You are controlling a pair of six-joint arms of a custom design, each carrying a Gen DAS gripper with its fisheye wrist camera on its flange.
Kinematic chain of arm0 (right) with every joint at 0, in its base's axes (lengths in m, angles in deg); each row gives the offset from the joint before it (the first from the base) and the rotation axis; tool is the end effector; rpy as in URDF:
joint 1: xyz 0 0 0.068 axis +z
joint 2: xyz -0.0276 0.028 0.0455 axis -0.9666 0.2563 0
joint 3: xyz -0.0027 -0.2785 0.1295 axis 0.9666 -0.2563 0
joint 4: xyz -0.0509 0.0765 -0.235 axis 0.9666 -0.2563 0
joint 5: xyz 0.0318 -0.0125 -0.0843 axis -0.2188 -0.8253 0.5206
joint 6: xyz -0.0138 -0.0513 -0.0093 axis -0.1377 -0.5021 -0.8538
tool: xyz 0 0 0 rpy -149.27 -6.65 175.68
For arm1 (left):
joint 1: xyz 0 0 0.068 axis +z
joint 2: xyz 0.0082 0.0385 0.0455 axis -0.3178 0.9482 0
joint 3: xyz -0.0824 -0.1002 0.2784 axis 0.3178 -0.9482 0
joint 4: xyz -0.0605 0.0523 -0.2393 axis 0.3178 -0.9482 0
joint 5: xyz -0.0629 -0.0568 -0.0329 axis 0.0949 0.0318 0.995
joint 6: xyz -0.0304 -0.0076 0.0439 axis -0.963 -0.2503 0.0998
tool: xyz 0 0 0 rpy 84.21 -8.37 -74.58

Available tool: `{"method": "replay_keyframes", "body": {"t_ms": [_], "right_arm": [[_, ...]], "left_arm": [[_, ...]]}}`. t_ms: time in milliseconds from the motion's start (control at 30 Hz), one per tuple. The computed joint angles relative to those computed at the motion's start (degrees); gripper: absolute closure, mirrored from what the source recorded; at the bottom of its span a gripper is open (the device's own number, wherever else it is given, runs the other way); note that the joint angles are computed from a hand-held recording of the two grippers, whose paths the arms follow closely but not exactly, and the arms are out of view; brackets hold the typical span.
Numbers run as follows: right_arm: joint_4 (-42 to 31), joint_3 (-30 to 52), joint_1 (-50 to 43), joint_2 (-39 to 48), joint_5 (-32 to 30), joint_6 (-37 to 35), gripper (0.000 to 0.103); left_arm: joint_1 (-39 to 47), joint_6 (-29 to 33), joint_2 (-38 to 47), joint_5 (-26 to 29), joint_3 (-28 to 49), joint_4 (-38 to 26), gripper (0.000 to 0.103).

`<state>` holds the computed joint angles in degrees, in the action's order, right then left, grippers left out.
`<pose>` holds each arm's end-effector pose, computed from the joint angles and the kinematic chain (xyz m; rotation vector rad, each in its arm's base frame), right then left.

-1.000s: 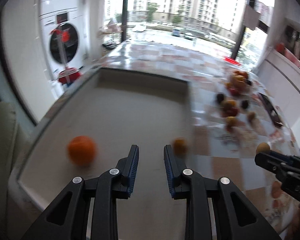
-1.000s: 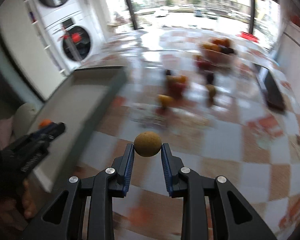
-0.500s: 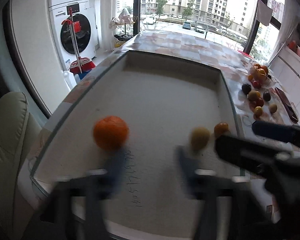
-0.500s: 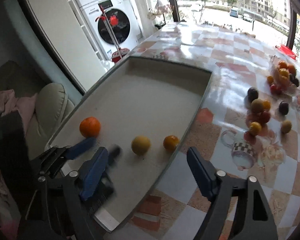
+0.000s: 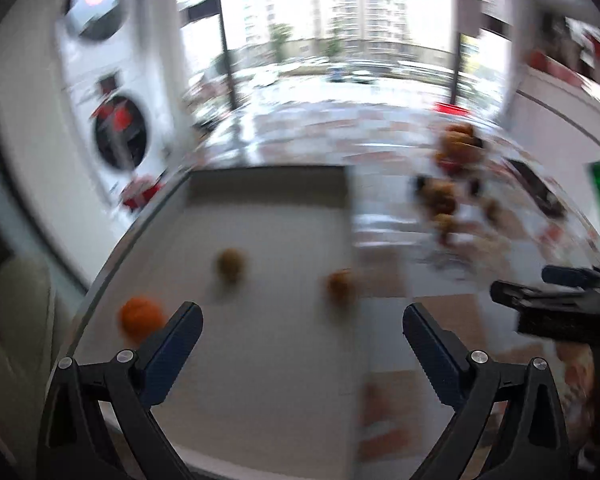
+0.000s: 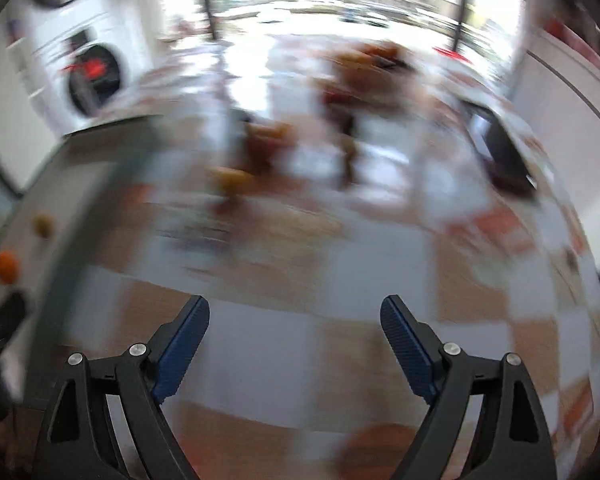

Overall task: Organize fruits
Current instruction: 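Withdraw both open tools from the tray back toward the loose fruits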

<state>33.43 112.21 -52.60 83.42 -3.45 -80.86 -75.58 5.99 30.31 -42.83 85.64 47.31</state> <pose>0.3135 0.1327 0.1258 -0.6073 2.5427 0.2040 0.1583 -0.1965 0.1421 -0.4440 2.2919 0.2730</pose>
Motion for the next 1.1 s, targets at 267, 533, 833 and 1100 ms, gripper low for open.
{"method": "replay_keyframes", "body": {"t_ms": [267,533,833,1100], "right_arm": [[8.2,-2.7,-14.5,2.0,-1.0,-3.8,0.0],[8.8,-3.0,-14.7,1.8,-1.2,-5.2,0.0],[8.8,-2.9,-14.7,1.9,-1.2,-5.3,0.0],[8.8,-2.9,-14.8,1.8,-1.3,-5.3,0.0]], "left_arm": [[1.6,16.4,15.1,5.4,14.1,7.7,0.002],[5.3,17.7,17.9,10.6,15.3,11.8,0.001],[5.2,16.4,18.0,11.4,13.9,14.2,0.0],[5.3,16.3,18.0,11.3,13.9,14.2,0.0]]}}
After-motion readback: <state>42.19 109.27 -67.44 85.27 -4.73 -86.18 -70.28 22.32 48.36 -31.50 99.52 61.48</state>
